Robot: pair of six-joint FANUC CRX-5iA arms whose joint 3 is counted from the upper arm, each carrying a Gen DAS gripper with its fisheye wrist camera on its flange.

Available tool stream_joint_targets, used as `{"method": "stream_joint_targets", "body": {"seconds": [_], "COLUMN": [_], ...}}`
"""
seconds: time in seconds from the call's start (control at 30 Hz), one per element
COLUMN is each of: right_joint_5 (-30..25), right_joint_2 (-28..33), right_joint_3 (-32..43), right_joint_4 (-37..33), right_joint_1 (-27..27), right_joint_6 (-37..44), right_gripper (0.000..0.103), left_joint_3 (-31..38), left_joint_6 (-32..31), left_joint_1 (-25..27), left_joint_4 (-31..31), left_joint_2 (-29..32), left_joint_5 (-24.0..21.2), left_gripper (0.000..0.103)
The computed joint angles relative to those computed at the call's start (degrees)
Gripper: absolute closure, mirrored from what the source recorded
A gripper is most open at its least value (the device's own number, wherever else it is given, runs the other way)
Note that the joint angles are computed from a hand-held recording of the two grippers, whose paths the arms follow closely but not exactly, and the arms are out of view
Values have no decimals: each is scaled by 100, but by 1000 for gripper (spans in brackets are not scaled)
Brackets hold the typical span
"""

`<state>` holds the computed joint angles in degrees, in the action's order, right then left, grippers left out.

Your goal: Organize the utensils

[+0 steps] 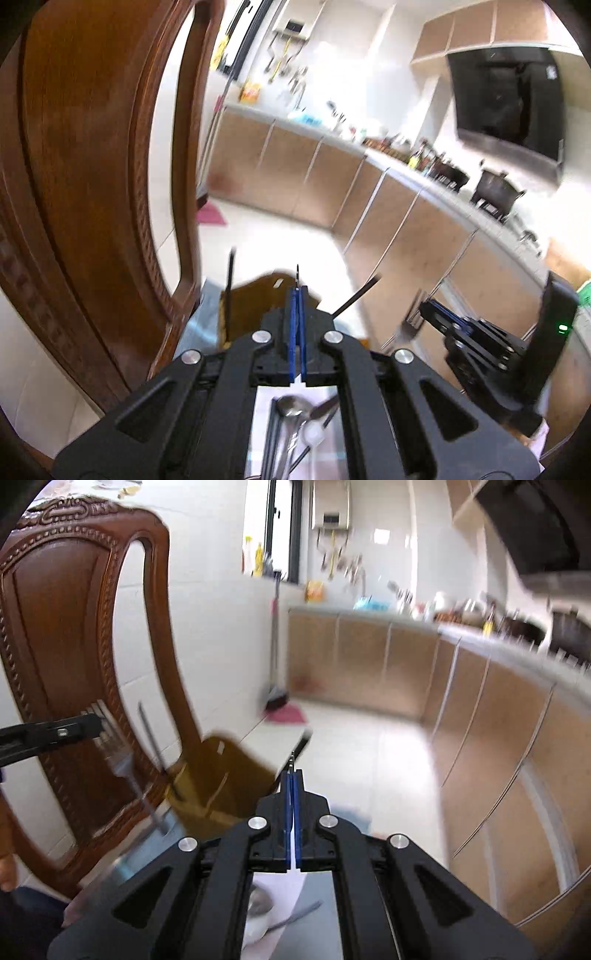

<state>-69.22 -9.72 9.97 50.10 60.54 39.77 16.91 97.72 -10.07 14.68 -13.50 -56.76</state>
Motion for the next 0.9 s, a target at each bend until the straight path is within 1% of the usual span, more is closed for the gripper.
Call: {"method": "stream_joint_targets", "body": {"seconds": [0.03,0.1,0.23,0.33,0.4,0.43,0.53,0.63,0.7,0.9], "right_joint_5": [-11,-31,0,7,47,78,198,310,413,841], "right_joint_2": [68,209,572,768,888,950,1069,1208,1180,1165], "right_joint_3": [69,193,252,214,197,223,290,412,328,76], "right_joint_4": [160,593,1657,2183,2398,2393,2094,1580,1309,1070], "right_joint_1": [-7,-12,-98,-179,-248,-275,-387,-515,-600,-744], "right_joint_6": [1,-33,-170,-195,-205,-202,-202,-122,-114,-88], "right_gripper": [101,101,101,101,101,101,101,101,101,101], "left_joint_3": [189,398,727,826,895,930,700,336,109,-381], "left_joint_6": [-6,-26,-42,-77,-58,-19,-159,-452,-670,-898], "left_joint_1": [7,-36,-41,26,24,-13,-55,10,67,52], "left_joint_4": [29,3,-6,167,161,58,-13,323,629,822], "left_joint_2": [31,80,243,404,519,576,677,773,814,876], "left_joint_5": [-36,64,269,370,446,494,797,979,1099,1308], "left_gripper": [102,102,102,102,102,102,102,102,102,102]}}
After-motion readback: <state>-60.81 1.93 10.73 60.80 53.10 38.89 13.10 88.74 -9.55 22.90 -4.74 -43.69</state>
